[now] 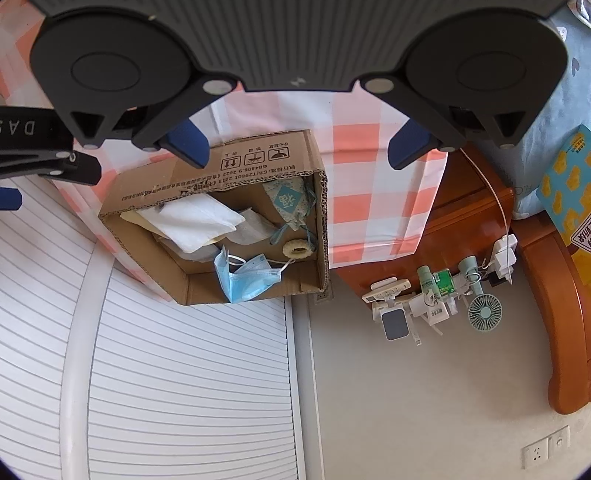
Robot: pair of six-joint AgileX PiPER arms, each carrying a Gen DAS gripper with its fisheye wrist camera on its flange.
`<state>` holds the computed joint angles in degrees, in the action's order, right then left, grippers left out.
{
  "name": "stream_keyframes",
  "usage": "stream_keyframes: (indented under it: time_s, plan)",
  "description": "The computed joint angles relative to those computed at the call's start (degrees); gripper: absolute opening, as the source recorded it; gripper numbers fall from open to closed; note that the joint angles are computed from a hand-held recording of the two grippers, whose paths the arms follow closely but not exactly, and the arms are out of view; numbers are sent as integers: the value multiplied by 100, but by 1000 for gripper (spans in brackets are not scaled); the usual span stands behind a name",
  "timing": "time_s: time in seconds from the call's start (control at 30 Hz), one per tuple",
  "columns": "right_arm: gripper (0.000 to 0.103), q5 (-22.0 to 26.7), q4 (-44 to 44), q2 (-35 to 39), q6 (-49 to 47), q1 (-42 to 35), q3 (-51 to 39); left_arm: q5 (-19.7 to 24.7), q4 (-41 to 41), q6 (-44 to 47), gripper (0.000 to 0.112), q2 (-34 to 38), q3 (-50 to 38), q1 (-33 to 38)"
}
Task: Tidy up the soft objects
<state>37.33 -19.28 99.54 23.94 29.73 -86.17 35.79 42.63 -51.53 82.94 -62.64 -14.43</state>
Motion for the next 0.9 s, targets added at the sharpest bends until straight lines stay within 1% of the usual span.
stream_keyframes:
  time_s: [0.47,0.9]
  plan:
    - [103,-19,-6,-37,-8,5,45,84,25,-53,102,-27,5,-56]
    - [103,-30,-240,-59,203,29,135,202,51,-121,102,-55,23,-128]
